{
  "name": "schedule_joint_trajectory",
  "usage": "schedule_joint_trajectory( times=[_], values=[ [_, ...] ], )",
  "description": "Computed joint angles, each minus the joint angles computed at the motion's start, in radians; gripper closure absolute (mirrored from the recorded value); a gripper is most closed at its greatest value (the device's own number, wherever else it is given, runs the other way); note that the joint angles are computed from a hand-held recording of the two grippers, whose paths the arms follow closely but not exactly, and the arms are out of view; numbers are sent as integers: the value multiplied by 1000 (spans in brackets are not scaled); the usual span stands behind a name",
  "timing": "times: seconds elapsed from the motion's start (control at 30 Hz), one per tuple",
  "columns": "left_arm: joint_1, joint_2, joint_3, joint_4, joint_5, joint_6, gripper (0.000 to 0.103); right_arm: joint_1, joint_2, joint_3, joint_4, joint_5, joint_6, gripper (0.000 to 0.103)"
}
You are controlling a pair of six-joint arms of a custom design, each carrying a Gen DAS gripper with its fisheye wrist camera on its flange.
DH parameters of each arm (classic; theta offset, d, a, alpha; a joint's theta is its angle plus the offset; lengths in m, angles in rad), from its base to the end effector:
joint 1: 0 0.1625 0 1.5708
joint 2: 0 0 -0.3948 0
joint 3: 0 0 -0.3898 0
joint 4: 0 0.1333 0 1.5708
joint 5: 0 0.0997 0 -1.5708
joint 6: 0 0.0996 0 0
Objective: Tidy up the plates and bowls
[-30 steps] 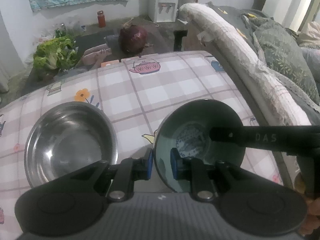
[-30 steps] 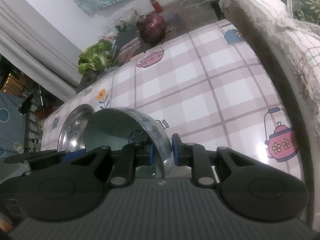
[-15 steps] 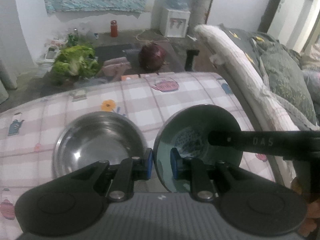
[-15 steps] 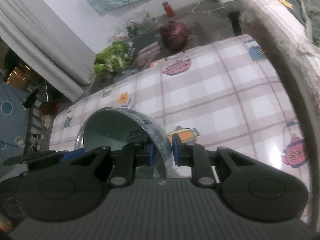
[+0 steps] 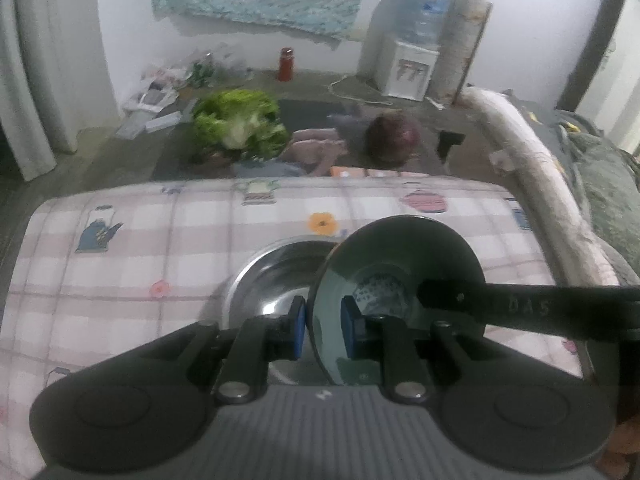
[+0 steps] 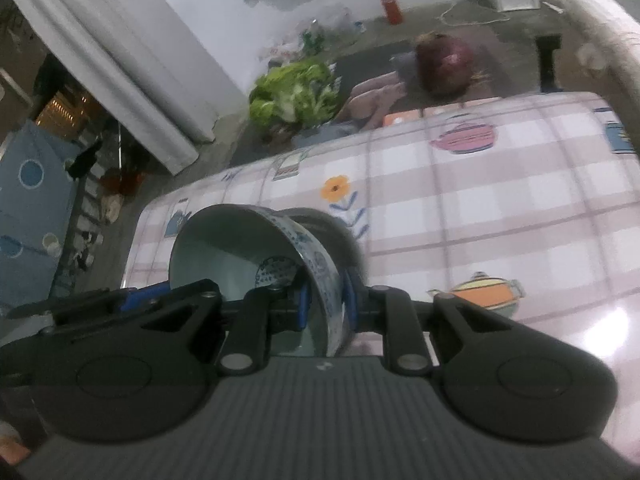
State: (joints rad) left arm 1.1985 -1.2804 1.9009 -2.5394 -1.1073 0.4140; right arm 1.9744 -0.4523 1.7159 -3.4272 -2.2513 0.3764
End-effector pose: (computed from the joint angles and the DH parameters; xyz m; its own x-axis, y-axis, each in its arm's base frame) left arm -0.0360 -0.5810 0.2644 -0.6761 0.5201 -0.5220 0.6705 0.7279 -0.1432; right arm 0.3002 -0.5230 -0.0450 -0.9129 0.2971 0.2799 0.0106 0.7027 -0.7114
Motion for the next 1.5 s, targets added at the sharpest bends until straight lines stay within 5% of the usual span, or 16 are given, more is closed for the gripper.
schedule_joint_trajectory(
  times=[0.47,0.8,0.9,1.1,1.5],
  values=[
    [92,111,-95,21,13,13,83,-56,108,-164,166,32,17,86],
    [111,131,-123,20,-16,47,81,-61,139,-223,164,1,-60,80],
    [108,118,-114,7,-28,66,72,-51,142,-230,147,-22,-82,65],
    [101,66,-90,11,-66,98,41,-21,129,-202,69,-44,-111,53],
    [135,-206,-6,123,-140,258,25,152,17,113,-237,-97,-43,47]
  ],
)
